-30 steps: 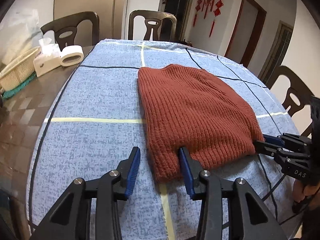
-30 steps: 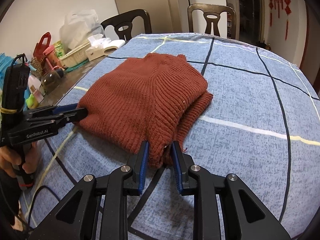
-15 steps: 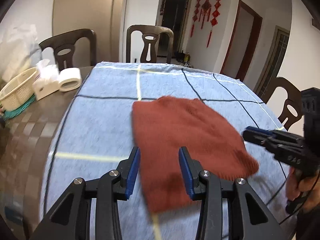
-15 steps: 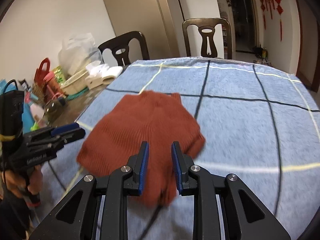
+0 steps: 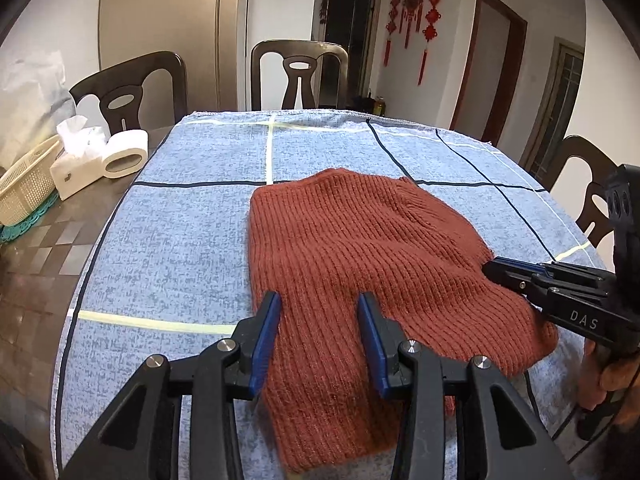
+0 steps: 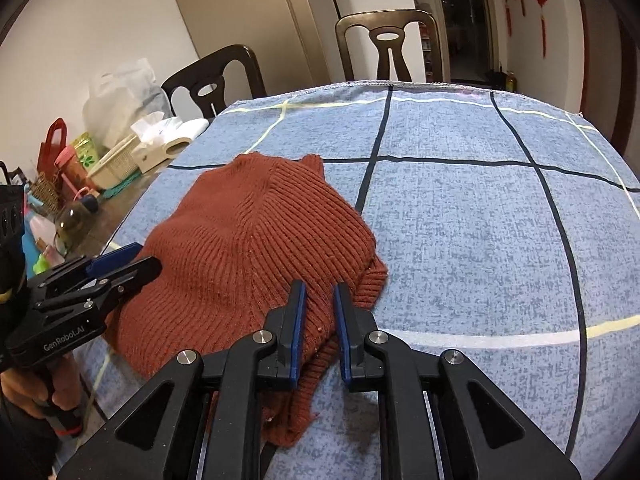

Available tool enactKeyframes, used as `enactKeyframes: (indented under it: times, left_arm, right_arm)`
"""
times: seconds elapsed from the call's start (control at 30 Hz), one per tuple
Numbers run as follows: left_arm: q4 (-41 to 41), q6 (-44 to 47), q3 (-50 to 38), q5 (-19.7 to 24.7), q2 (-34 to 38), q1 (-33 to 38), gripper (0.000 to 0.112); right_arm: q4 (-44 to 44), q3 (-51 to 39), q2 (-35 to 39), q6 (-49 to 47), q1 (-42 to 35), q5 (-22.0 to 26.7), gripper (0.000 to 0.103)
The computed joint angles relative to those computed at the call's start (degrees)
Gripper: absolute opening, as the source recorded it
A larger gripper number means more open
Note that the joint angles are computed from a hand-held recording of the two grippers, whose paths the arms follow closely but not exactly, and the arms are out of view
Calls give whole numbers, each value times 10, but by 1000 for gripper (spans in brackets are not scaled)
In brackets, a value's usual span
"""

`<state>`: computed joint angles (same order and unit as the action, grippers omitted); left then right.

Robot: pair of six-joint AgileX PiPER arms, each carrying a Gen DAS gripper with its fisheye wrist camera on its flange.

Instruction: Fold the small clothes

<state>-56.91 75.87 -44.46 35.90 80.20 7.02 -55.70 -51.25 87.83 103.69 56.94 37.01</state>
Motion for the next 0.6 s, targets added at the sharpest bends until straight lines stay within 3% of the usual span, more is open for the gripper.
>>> enactKeyframes:
  times: [0.1, 0.3, 0.6]
  left_arm:
    - [19, -20, -9, 8, -1, 1, 44]
    - [31, -41, -20, 40, -17, 25, 43]
    - [52, -79, -52, 16, 13, -9, 43]
  right_arm:
    - [-1, 8, -11, 2, -11, -16, 17]
    - [-7, -21, -21, -7, 41, 57, 18]
    - [31, -71, 32, -94, -27, -2, 18]
